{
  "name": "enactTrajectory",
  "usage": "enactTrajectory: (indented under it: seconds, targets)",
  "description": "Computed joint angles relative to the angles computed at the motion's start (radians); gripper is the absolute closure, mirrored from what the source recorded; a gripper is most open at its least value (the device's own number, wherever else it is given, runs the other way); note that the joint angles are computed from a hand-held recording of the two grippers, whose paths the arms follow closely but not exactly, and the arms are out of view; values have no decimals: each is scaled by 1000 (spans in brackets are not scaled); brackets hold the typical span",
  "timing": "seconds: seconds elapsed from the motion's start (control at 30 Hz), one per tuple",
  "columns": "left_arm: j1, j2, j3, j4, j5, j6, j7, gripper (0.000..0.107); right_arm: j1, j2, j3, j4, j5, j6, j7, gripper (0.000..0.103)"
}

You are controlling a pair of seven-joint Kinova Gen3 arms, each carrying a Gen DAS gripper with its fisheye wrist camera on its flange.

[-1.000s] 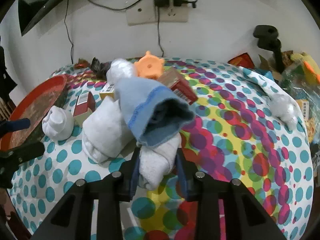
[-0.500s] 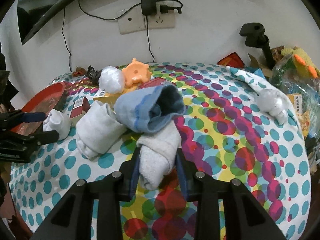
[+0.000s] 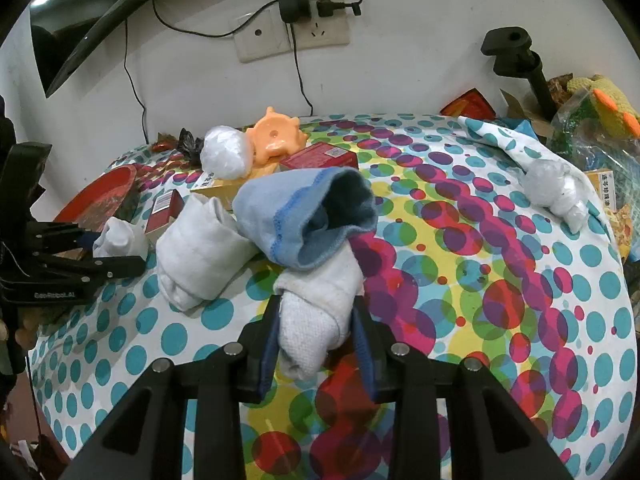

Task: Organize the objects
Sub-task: 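Grasp a white rolled sock with the left tool while the right tool grasps another, then carry the white sock in the left tool onto the red tray and release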

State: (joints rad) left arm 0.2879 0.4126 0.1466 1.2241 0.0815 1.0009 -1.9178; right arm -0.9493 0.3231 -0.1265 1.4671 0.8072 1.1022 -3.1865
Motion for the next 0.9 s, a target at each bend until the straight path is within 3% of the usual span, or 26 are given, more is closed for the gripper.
enactTrajectory:
  seconds: [0.5, 0.57, 0.67, 0.9]
  targets:
    - [-7, -96, -9, 68, 18, -26, 104, 60, -5, 2, -1, -2, 4, 10, -5, 70]
    - [7, -121, -18, 85, -14, -38, 132, 60, -7, 6, -1, -8, 6, 17, 1, 70]
    - [16, -158, -22, 114, -58, -54, 153, 60, -16, 9, -1, -20, 5, 40, 8, 70]
    - [-39, -202, -35, 151, -46, -42, 178, 60, -44, 21, 0, -55, 10, 111, 13, 70]
